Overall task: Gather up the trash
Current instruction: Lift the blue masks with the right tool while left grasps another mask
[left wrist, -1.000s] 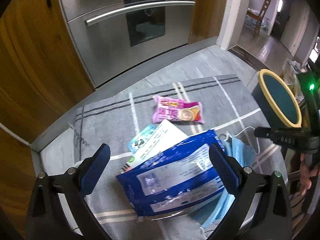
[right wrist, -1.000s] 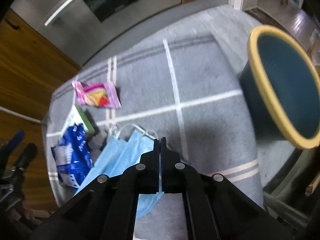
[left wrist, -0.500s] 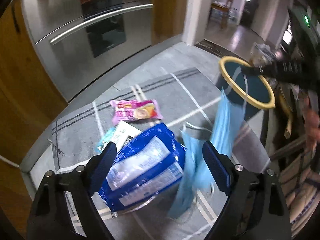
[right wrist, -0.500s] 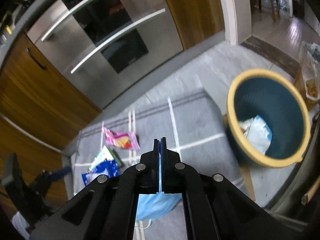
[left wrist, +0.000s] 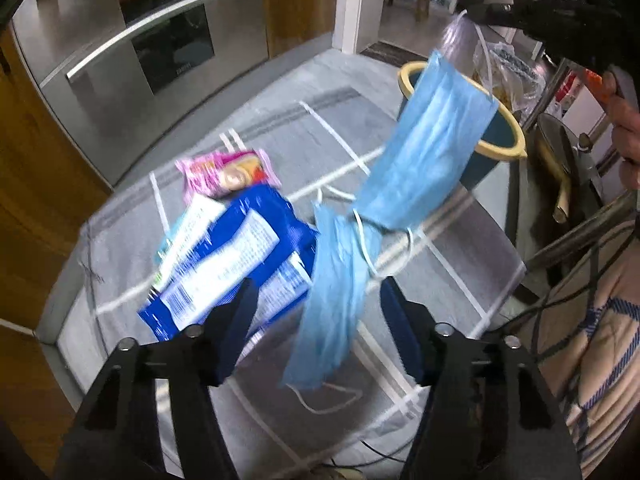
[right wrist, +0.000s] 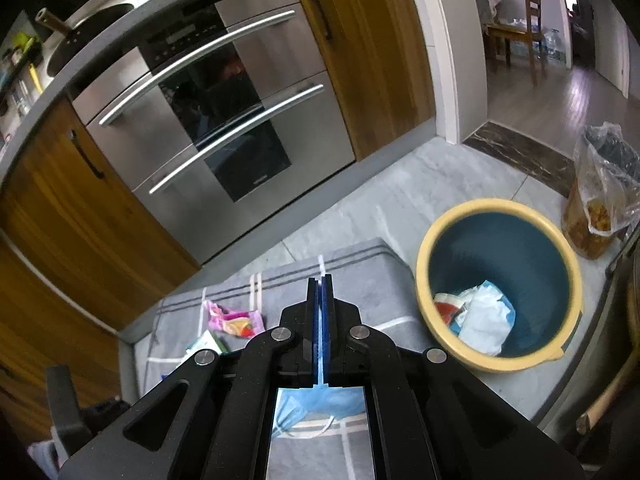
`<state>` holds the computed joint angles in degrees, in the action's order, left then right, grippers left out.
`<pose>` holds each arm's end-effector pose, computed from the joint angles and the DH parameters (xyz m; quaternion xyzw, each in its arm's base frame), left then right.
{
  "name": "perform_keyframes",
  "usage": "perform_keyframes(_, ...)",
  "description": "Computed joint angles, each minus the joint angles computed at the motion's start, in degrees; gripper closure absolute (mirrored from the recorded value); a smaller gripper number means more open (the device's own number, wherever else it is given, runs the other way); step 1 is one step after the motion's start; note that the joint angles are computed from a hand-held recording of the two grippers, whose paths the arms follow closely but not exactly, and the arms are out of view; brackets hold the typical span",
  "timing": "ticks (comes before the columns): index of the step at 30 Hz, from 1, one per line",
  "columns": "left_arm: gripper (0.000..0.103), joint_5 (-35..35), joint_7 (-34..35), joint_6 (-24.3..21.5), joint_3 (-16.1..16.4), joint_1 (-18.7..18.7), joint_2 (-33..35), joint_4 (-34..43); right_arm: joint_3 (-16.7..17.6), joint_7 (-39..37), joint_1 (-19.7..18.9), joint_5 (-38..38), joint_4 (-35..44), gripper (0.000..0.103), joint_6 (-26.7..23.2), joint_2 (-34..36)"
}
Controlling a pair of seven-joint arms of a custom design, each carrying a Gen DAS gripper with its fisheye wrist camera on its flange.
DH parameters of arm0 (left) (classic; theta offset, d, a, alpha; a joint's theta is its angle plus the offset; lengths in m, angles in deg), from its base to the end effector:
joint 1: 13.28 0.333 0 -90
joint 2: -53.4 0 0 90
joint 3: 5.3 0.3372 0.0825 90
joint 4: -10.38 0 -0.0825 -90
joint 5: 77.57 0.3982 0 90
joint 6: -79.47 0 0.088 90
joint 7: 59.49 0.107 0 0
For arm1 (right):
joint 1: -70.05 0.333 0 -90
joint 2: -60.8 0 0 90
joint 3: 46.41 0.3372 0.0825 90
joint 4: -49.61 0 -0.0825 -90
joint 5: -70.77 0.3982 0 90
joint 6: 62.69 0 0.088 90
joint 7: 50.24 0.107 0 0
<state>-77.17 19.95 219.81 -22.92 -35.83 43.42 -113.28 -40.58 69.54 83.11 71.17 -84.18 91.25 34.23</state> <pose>0.4142 -0.3603 0.5342 -0.4845 0.8445 -0.2036 0.1032 0.4390 0.1586 0.6219 -0.5862 0.7069 -0.1586 0.3628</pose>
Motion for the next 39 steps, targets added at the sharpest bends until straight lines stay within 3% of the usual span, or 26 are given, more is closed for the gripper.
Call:
perform_keyframes(6,0.053,0.6,1.1,-4.3,-0.5,-0.6,-0.1,-0.6,-0.9,-1.0,1.3,1.9,0.1,0.101,-0.2,1.3)
perform_keyframes(11,0.072,-2.0,1.0,-6.4,0.5,-0.3,0.0,-0.8,-0.8,-1.3,1.6,2.6,0.0,0.101,-0.3,1.5)
perform_keyframes(15,0.079,-2.9,1.7,-7.0,0.4,-0.3,0.4,-0.4,-0.8,-0.8,1.3,2.9,-0.4,0.101,-0.7,1.0)
perform_keyframes(23,0.079,-1.0,-0.8,-10.8,0.1,0.3,3.0,1.6,-0.2,-0.1,0.8,1.5,-0.2,0.101,-1.4,1.2)
perform_keyframes(24,0.080,-1.4,-0.7,-10.7,0.2,0.3,3.0,1.6,0.0,0.0,0.6,1.2,-0.2,0.101,-1.5,1.2)
perform_keyframes(26,0.102,-3.3,0.6,-10.1,0.5,0.1,2.9,1.5,0.1,0.3,0.6,0.8,-0.1,0.101,-1.5,1.2)
perform_keyframes(34,0.102,-4.8,4.8,-0.6,-0.2,-1.3,-0.2,0.4,1.2,3.9,-1.8,-2.1,-1.4,0.101,0.1,-0.7)
perform_keyframes(39,0.102,-6.3,5.3,2.4,-0.2,-2.1,0.4,3.5,2.8,8.9,-5.2,-5.4,-2.1,0.101,2.3,-2.1)
